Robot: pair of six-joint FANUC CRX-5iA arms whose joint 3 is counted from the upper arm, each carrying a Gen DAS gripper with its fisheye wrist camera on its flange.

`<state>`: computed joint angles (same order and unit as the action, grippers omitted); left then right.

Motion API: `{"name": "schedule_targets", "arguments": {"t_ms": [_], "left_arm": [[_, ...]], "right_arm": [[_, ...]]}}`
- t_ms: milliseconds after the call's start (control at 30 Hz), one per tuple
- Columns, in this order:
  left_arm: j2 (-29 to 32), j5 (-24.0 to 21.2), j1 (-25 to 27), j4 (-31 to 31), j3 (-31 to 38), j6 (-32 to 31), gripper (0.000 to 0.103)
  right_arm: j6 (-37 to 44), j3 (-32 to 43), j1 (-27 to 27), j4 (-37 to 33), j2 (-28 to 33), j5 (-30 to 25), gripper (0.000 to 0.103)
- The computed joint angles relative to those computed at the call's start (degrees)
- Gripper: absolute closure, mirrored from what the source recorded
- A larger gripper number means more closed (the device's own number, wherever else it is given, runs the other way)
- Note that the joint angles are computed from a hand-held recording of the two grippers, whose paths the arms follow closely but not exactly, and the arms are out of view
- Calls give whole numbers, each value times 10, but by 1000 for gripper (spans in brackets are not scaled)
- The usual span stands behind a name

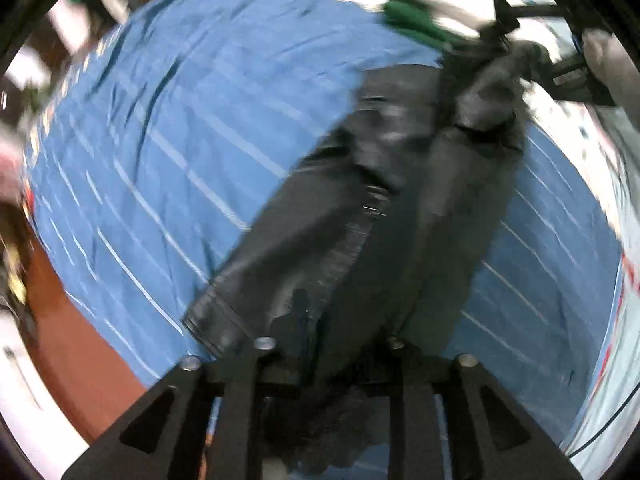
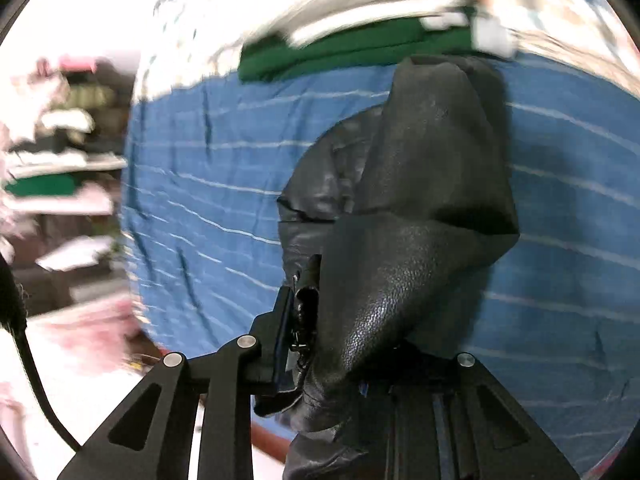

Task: Fold large clothes

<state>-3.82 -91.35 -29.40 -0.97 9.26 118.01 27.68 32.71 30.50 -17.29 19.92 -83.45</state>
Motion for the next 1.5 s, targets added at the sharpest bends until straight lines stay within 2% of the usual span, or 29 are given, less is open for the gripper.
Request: {"name": "schedule_targets", "arguments": {"t_ms": [67,133,167,200,233,267,300,333,400,467,567,633,667,800,933,967,1000,1033,1067,1133,1233,1300,1333,1400,1433,1467,1500], "left_arm": [[-32,35,85,69,-75,-20,72],[-69,58,155,103,-126,-34,64],[-82,63,173,105,-137,-41,53],[-92,63,182,97,-140,-41,41],[-104,62,193,85,-142,-42,35],[-112,62,202,84,-145,-48,27],[-118,63,207,81,-148,-52,27],[-119,61,204,75,-147,-52,26],[-110,62,192,75,-148,-50,25],[-88,64,167,65,-145,-34,25],[-47,52,115,0,-134,16,24],[-45,68,107,-10,-158,43,17],[-49,74,110,-9,-168,53,13],[-51,76,114,-10,-170,51,12],[-32,69,106,-19,-153,36,11],[-25,66,103,-23,-146,32,11],[-20,63,100,-26,-140,28,11],[-15,58,97,-32,-134,21,11],[-4,56,93,-34,-123,21,11],[9,44,87,-44,-105,8,11],[19,11,74,-74,-62,3,11],[16,-12,70,-96,-33,10,11],[11,-18,72,-102,-25,14,11],[5,-34,75,-114,-13,20,11],[0,-41,76,-122,-11,23,11],[-3,-43,77,-129,-13,26,11],[-14,-42,77,-139,-28,27,11]], "right_arm": [[5,83,13,5,79,-43,70],[16,150,16,-11,145,-74,63],[28,195,18,-21,183,-96,60],[40,216,17,-30,202,-103,48],[55,223,17,-40,211,-99,38],[67,237,15,-50,220,-98,32],[78,235,13,-57,217,-88,25],[95,208,10,-63,197,-61,24],[143,120,-11,-101,128,27,24],[166,36,-32,-111,62,87,24],[137,-90,-57,-31,-34,118,24],[128,-138,-81,-11,-61,110,24],[133,-162,-99,-13,-70,105,24],[240,-222,-177,-113,-65,139,24],[328,-247,-212,-222,-39,225,24],[374,-241,-216,-256,-32,242,25],[392,-231,-212,-261,-24,242,34],[394,-220,-203,-249,-16,237,63],[392,-215,-192,-236,-13,238,69],[361,-227,-183,-219,-27,253,76],[301,-294,-183,-210,-97,301,79],[211,-368,-170,-165,-174,340,79],[139,-414,-163,-134,-224,360,79],[-3,-500,-144,-48,-324,355,79],[-78,-534,-127,0,-374,335,79],[-153,-568,-104,45,-424,306,79],[-228,-593,-76,80,-474,248,77]]}}
